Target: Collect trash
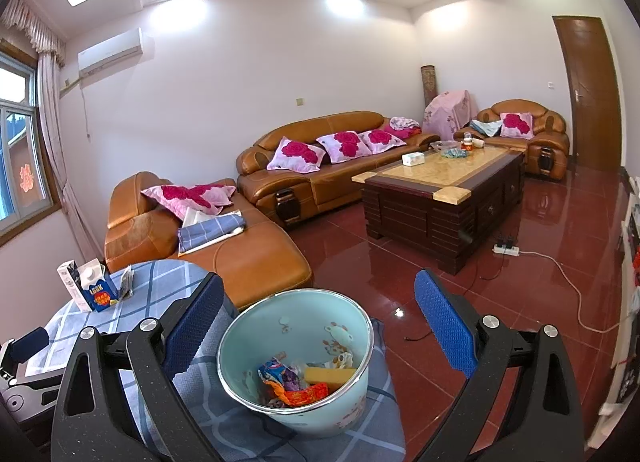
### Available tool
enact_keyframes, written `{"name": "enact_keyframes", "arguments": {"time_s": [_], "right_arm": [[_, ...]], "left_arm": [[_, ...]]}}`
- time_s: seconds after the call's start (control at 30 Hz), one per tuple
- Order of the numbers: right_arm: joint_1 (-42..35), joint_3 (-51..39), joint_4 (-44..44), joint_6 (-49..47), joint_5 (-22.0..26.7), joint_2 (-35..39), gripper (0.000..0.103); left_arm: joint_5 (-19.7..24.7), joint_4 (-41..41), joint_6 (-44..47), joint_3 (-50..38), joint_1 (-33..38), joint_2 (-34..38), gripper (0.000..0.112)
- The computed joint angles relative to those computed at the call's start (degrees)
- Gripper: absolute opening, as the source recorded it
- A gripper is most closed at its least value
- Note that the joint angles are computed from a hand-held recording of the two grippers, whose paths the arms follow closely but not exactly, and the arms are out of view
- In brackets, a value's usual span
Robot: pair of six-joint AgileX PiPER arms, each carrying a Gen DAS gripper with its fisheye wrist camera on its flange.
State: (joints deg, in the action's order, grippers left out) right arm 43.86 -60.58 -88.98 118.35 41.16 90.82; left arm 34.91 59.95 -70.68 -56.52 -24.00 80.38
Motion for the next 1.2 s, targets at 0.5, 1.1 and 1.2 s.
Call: {"name": "enact_keyframes", "arguments": {"time_s": [0.5, 1.1, 1.2], "right_arm": [[-0.51, 0.01, 0.24, -0.06, -0.45, -0.01, 0.094], [-0.42, 0.29, 0.17, 0.30, -0.18, -0.11, 0.095], [-0.46, 0.29, 0.23, 0.17, -0.24, -0.11, 0.095]], "left_arm": [[-0.39, 1.45, -1.57, 0.93, 0.45, -0.53, 0.097], [2.08, 2.30, -2.01, -0.11, -1.34, 0.39, 0.097], [0.13, 0.72, -1.15, 0.24, -0.64, -0.14, 0.096]]}}
